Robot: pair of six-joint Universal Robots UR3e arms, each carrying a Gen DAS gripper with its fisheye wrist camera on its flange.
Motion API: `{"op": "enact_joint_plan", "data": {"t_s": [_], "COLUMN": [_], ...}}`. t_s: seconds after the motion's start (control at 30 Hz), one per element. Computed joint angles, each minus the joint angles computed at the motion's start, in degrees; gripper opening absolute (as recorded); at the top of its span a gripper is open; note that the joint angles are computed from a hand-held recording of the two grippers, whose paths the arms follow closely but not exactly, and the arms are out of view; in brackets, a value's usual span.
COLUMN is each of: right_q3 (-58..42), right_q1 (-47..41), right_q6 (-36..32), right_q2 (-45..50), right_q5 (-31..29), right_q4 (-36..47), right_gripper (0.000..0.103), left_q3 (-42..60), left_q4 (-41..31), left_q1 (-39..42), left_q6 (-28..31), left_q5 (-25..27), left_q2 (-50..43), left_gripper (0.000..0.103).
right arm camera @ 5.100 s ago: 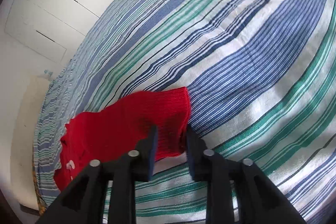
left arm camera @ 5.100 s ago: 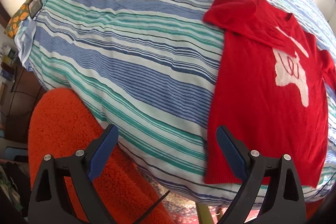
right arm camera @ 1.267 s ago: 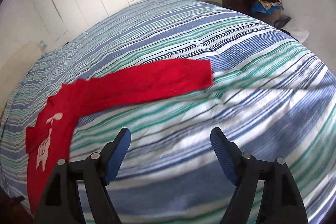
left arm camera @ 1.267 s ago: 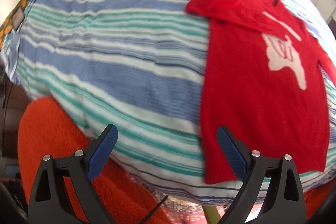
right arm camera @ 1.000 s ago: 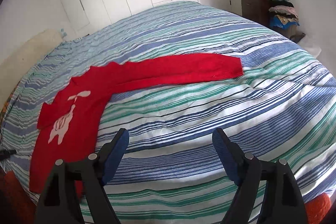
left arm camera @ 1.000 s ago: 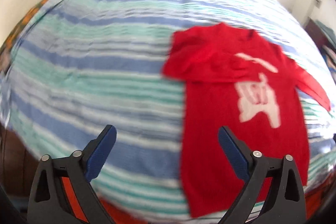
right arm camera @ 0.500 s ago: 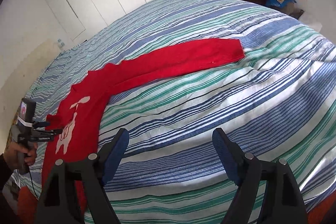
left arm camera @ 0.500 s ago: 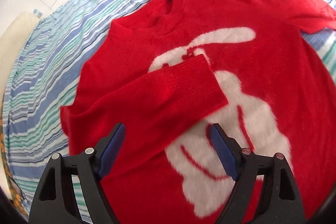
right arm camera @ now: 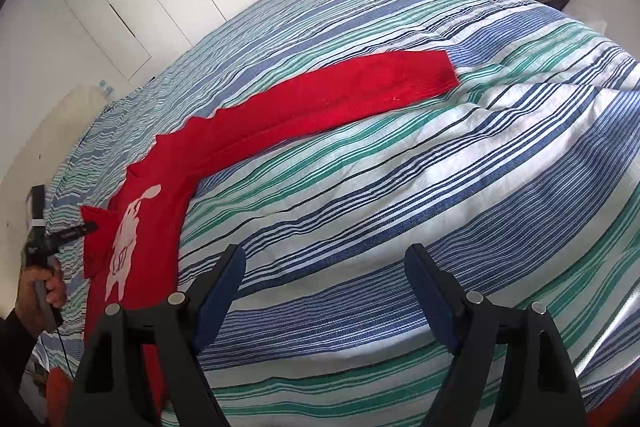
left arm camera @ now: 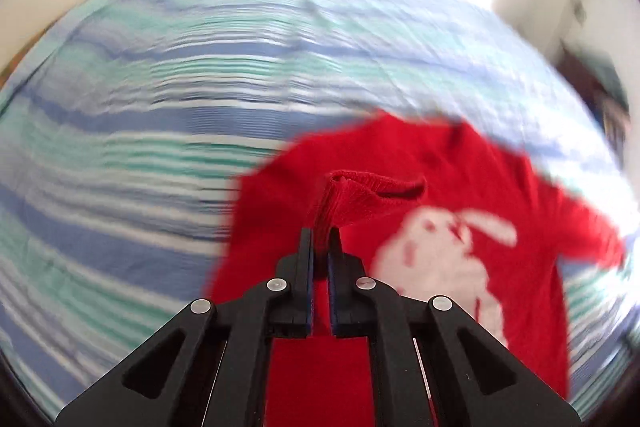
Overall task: Fold small clothes
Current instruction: 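Grasp the other sweater sleeve with the left tool, then fold the held sleeve across the sweater body and open the left tool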
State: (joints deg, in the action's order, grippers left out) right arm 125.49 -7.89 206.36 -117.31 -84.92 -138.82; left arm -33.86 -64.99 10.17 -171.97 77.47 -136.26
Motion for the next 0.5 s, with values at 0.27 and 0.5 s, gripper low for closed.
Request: {"op": "enact_joint_plan", "data": {"t_s": [0.27, 0.5], "right_q3": [-2.6, -6.6], "right_q1": [4.7, 11.2], "right_q6": [0.3, -0.3], "right_q2": [4.6, 9.7], "right_q5": [-3.8, -9.2], "right_q4": [-0.5, 0.4], "right_gripper": [0.081, 0.081], "left_q3": [-14.8, -17.5], "left_q4": [0.5, 1.1], "left_q1": [21.8, 27.3], "left_q6": [-2.2, -9.4], "left_q5": [-1.1, -6.7], "left_q2": [6.6, 2.8], "left_gripper": [0.005, 0.059]}}
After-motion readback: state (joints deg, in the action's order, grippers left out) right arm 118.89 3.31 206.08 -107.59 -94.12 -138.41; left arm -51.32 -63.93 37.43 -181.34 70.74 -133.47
